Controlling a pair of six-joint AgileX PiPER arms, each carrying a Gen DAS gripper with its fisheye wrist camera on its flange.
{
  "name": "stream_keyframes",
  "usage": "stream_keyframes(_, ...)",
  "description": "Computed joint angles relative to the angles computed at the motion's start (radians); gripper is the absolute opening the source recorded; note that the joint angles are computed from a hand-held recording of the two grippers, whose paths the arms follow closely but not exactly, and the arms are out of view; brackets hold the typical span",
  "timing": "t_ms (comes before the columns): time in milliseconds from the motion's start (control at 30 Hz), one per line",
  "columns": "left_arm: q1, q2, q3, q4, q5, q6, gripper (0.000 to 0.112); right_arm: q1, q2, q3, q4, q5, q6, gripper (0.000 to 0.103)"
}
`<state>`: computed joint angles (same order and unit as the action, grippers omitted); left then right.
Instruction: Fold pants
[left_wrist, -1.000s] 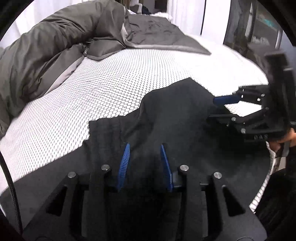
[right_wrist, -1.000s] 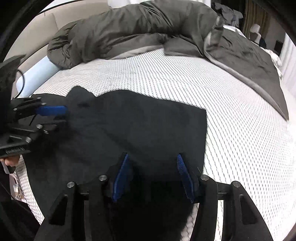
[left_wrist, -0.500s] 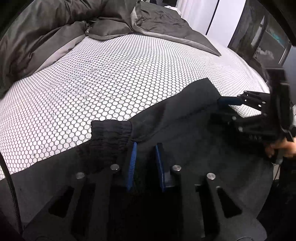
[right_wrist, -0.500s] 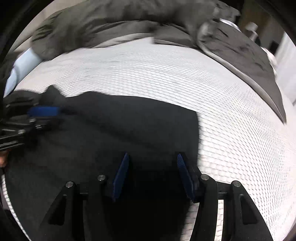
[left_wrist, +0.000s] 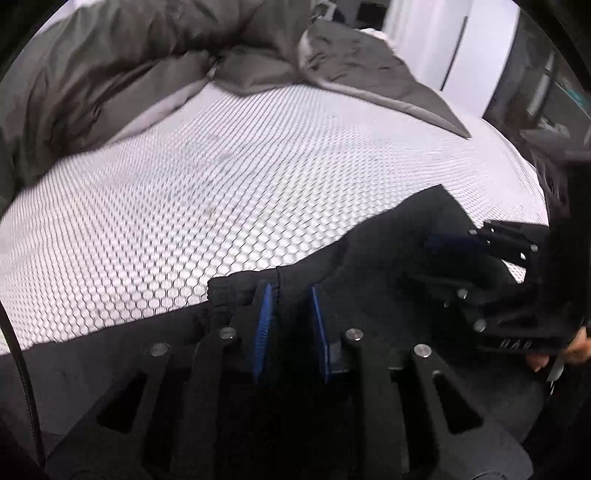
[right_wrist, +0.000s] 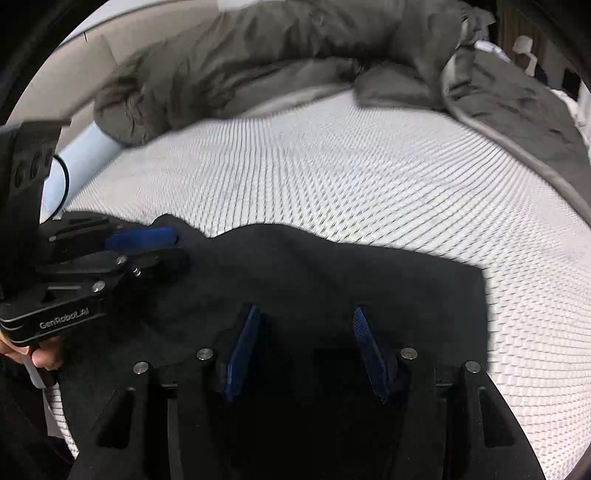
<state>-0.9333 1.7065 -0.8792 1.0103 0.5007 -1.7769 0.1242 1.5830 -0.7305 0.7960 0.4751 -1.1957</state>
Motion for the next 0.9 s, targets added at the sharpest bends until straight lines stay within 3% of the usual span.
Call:
stream_keyframes(100, 0.007, -0.012, 0.032, 0.063, -0.025, -0.080, 0.020, 0.007, 0.000, 0.022, -0.087, -0.087, 0.068, 0.055)
stream_keyframes(200, 0.007, -0.010, 0.046, 0.088, -0.028, -0.103, 0.019, -0.025, -0.020, 0.041, -0.286, -0.194, 0.269, 0.054)
stream_keyframes(300, -0.006, -0.003, 0.041, 0.074, 0.000, -0.086, 0.019, -0.129, -0.014, 0.021, -0.211, -0.161, 0.186, 0.055)
stream_keyframes(367, -0.042, -0.004, 0.005, -0.025, 0.087, 0.007, 0.021, -0.180, -0.031, 0.019, -0.143, -0.116, 0.100, 0.055)
stream_keyframes(433, -0.111, -0.006, -0.075, -0.139, 0.268, 0.134, 0.022, -0.210, -0.067, 0.017, -0.134, -0.046, 0.081, 0.055)
stream_keyframes(500, -0.214, -0.042, -0.091, -0.120, 0.369, 0.110, 0.036, -0.250, -0.140, 0.045, -0.064, 0.046, -0.011, 0.059)
stream_keyframes(567, -0.298, -0.061, -0.088, -0.078, 0.401, 0.035, 0.089, -0.282, -0.208, 0.085, -0.012, 0.141, -0.103, 0.062)
stream_keyframes(600, -0.353, -0.055, -0.086, -0.040, 0.414, -0.027, 0.095, -0.285, -0.238, 0.106, 0.001, 0.191, -0.130, 0.062)
stream_keyframes(700, -0.426, 0.010, -0.104, -0.046, 0.378, -0.045, 0.098, -0.266, -0.303, 0.177, -0.015, 0.282, -0.177, 0.062)
stream_keyframes(733, -0.433, 0.040, -0.114, -0.072, 0.375, -0.036, 0.098, -0.225, -0.302, 0.198, -0.056, 0.260, -0.146, 0.062)
stream_keyframes(800, -0.434, 0.118, -0.140, -0.159, 0.390, -0.016, 0.097, -0.133, -0.297, 0.257, -0.119, 0.125, -0.080, 0.061)
stream_keyframes(900, -0.494, 0.130, -0.098, -0.152, 0.413, -0.146, 0.098, -0.225, -0.350, 0.303, -0.140, 0.095, -0.145, 0.061)
